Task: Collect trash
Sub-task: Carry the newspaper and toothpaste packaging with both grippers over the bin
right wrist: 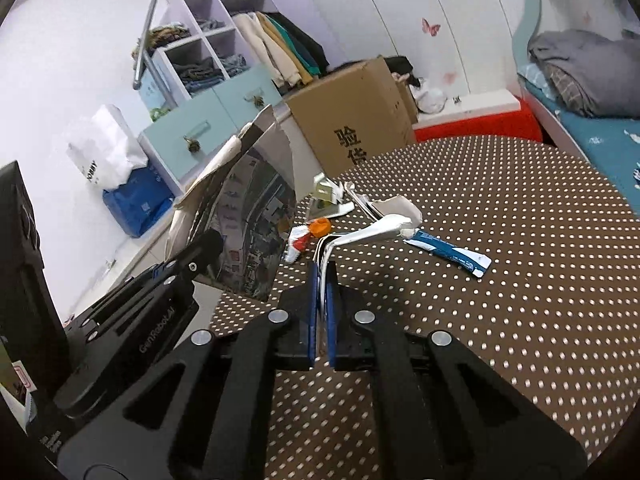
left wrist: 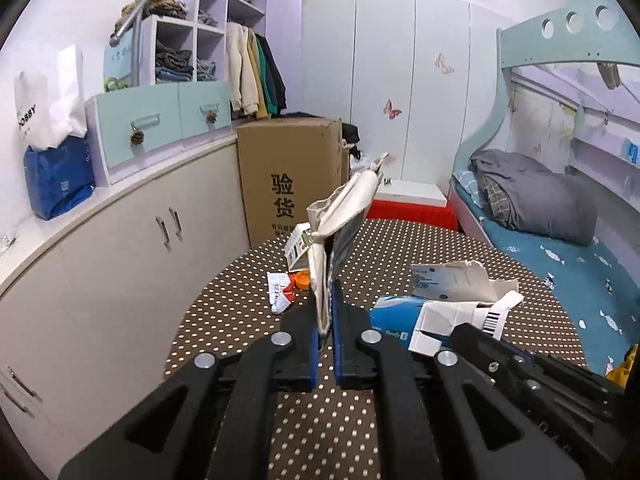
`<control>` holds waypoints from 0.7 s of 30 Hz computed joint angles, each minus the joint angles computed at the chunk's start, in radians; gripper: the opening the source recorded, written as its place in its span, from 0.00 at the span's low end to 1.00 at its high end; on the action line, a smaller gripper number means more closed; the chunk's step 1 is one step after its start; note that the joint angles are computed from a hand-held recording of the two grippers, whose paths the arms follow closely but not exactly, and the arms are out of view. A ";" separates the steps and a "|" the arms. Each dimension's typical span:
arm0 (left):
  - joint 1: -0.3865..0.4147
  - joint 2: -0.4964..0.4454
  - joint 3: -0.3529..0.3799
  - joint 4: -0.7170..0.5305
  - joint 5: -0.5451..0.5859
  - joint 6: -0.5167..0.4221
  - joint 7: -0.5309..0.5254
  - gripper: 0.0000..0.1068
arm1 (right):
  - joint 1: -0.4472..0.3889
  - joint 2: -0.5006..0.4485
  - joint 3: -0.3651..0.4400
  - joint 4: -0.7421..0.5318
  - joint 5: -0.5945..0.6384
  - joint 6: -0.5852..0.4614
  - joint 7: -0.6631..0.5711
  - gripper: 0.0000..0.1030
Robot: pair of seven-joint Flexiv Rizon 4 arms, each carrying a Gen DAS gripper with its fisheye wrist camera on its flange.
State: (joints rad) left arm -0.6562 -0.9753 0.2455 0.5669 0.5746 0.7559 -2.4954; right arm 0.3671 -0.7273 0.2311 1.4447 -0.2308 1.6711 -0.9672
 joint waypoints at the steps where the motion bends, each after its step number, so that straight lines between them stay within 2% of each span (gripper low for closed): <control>1: -0.012 0.030 0.010 0.044 0.011 0.017 -0.019 0.05 | 0.007 0.017 -0.009 0.022 0.003 0.012 0.000 0.03; 6: -0.058 0.166 0.039 0.239 0.080 0.071 -0.126 0.05 | 0.067 0.086 -0.070 0.103 0.004 0.068 0.009 0.04; 12: -0.090 0.294 0.044 0.405 0.185 0.061 -0.231 0.05 | 0.125 0.126 -0.093 0.146 -0.015 0.091 0.010 0.04; 18: -0.101 0.426 0.032 0.578 0.291 0.039 -0.347 0.05 | 0.137 0.121 -0.044 0.137 -0.045 0.074 0.000 0.04; 21: -0.097 0.481 0.019 0.651 0.334 0.021 -0.390 0.05 | 0.125 0.100 0.010 0.111 -0.066 0.048 -0.014 0.04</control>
